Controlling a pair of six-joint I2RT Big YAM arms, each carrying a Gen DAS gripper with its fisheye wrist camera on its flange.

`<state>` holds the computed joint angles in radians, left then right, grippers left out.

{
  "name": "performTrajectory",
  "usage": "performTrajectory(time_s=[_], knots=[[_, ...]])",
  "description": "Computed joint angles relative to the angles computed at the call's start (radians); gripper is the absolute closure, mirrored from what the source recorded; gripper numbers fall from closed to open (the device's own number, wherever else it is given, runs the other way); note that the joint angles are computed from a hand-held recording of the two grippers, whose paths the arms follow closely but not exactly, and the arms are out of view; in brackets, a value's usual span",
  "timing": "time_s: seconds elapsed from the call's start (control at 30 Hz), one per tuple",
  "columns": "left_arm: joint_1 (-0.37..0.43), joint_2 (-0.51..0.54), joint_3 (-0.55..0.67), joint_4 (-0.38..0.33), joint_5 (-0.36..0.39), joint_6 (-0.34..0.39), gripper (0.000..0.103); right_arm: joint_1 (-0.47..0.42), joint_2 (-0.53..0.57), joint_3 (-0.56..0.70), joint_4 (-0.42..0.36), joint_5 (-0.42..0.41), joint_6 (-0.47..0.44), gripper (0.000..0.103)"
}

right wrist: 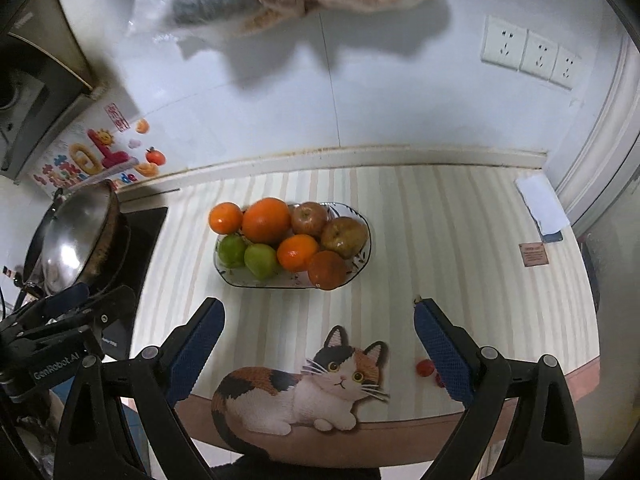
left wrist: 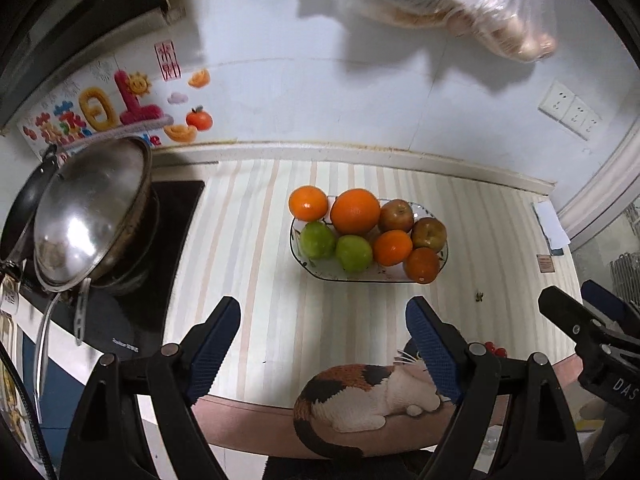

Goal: Organize fruits
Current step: 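Lift both tools away from the plate, then move both tools to the two red tomatoes and grasp one with each tool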

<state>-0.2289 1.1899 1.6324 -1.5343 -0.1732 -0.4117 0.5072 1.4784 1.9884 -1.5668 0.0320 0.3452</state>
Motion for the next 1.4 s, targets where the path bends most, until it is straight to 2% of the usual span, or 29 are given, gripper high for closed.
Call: performTrajectory(time_s=[0.37, 0.73, 0.77, 0.87, 1.0, 1.2, 1.3, 1.37, 1.4], knots=[[-0.072, -0.034, 0.051, -0.035, -0.041, 0.007, 0.018, 0.032, -0.043, 0.072, -0.05, 0.028, 0.013, 0.005], [-0.077, -0.028, 0.041, -0.029, -0.011, -0.012, 0.018, 0.031, -0.06, 0.065, -0.048, 0.013, 0.041, 0.003], [-0.075, -0.023, 0.037, -0.025, -0.004, -0.016, 0.018, 0.018, -0.065, 0.047, -0.04, 0.001, 0.047, 0.003], [-0.082, 0.003, 0.021, -0.016, -0.005, -0.024, 0.003, -0.028, -0.076, -0.011, -0.029, -0.02, 0.06, 0.003], [-0.116, 0.045, -0.014, 0.022, -0.024, -0.022, 0.002, -0.118, -0.105, -0.138, -0.018, -0.045, 0.073, 0.003], [-0.177, 0.155, -0.052, 0.056, 0.01, 0.018, 0.002, -0.249, -0.143, -0.376, 0.028, -0.092, 0.069, 0.003], [-0.213, 0.221, -0.057, 0.062, 0.019, 0.038, 0.003, -0.302, -0.152, -0.488, 0.076, -0.101, 0.064, 0.004], [-0.235, 0.262, -0.054, 0.062, 0.021, 0.047, 0.003, -0.335, -0.156, -0.563, 0.117, -0.11, 0.055, 0.01], [-0.245, 0.283, -0.053, 0.063, 0.029, 0.053, 0.003, -0.347, -0.157, -0.595, 0.135, -0.119, 0.049, 0.021]])
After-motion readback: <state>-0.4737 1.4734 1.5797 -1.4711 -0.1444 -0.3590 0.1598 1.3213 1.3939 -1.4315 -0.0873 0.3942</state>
